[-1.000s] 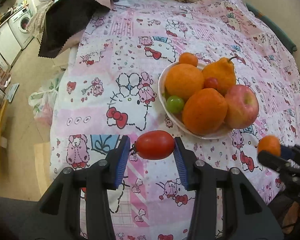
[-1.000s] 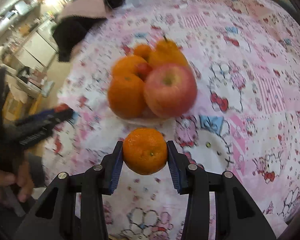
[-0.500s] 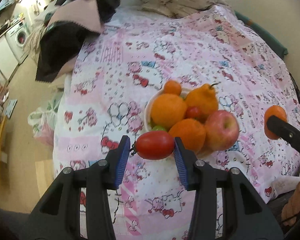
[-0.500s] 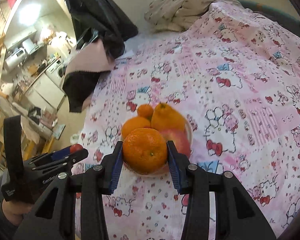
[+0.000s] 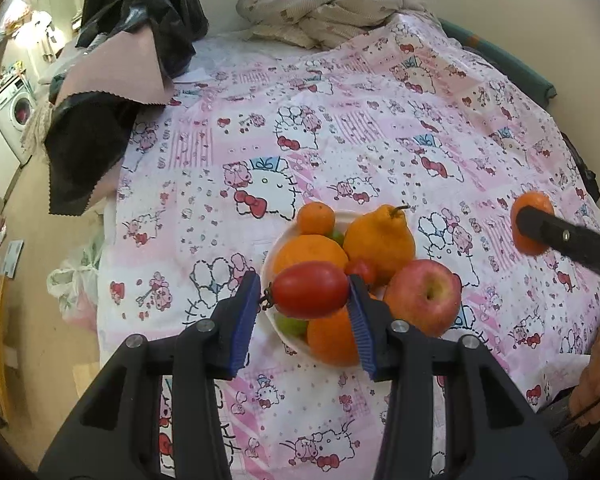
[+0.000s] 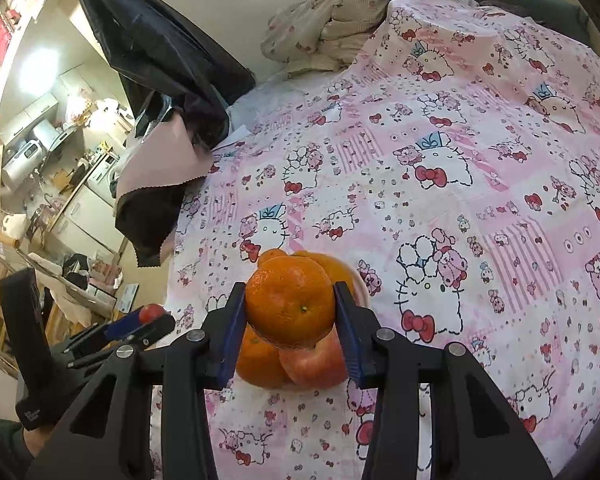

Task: Organize fruits
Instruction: 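Set the tomato on the plate with the left tool while the right tool sets the tangerine there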

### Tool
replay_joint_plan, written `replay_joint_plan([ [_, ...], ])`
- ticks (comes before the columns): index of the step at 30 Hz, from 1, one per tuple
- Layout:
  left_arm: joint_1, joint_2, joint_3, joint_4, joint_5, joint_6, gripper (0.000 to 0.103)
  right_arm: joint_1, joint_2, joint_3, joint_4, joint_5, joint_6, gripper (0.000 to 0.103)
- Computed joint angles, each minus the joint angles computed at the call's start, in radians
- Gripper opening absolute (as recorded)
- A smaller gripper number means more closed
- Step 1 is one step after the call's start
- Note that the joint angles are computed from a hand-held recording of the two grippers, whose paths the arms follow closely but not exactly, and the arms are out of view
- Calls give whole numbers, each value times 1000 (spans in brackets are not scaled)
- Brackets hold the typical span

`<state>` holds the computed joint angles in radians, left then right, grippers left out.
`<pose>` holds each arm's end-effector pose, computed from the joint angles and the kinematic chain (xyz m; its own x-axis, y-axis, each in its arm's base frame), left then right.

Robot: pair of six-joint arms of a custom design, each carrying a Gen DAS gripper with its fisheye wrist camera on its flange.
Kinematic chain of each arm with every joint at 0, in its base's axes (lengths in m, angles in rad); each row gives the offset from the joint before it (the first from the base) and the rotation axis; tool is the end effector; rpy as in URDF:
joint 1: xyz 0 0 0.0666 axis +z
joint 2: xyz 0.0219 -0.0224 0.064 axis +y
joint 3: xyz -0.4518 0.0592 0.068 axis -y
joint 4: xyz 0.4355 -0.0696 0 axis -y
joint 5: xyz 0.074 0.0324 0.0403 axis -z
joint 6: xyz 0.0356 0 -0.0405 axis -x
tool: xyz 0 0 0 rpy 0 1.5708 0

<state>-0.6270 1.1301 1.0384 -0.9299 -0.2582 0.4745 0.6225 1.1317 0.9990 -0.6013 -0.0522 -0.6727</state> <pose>0.3134 -0.2164 0.4358 -0.8243 0.0517 -0.5638 0.0930 0.9947 -0.0448 0.3276 0.2369 0.4373 -0.8081 0.1860 -0.5590 -0.1409 0.8603 0.4900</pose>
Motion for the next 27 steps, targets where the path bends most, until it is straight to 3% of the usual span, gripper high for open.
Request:
replay_joint_plan([
  [7,13,45,-11,28,43,-29,40,-27,89,38,-9,-87,35,44],
  [13,49,113,8,71,124,-52,40,-15,171,69,-17,-144,60,44],
  [18,73,169,22,98,168,-60,40,-31,209,75,5,-206,34,45],
  [27,67,217,38,124,231,-96,41,-44,218,74,3,-193,14,45],
])
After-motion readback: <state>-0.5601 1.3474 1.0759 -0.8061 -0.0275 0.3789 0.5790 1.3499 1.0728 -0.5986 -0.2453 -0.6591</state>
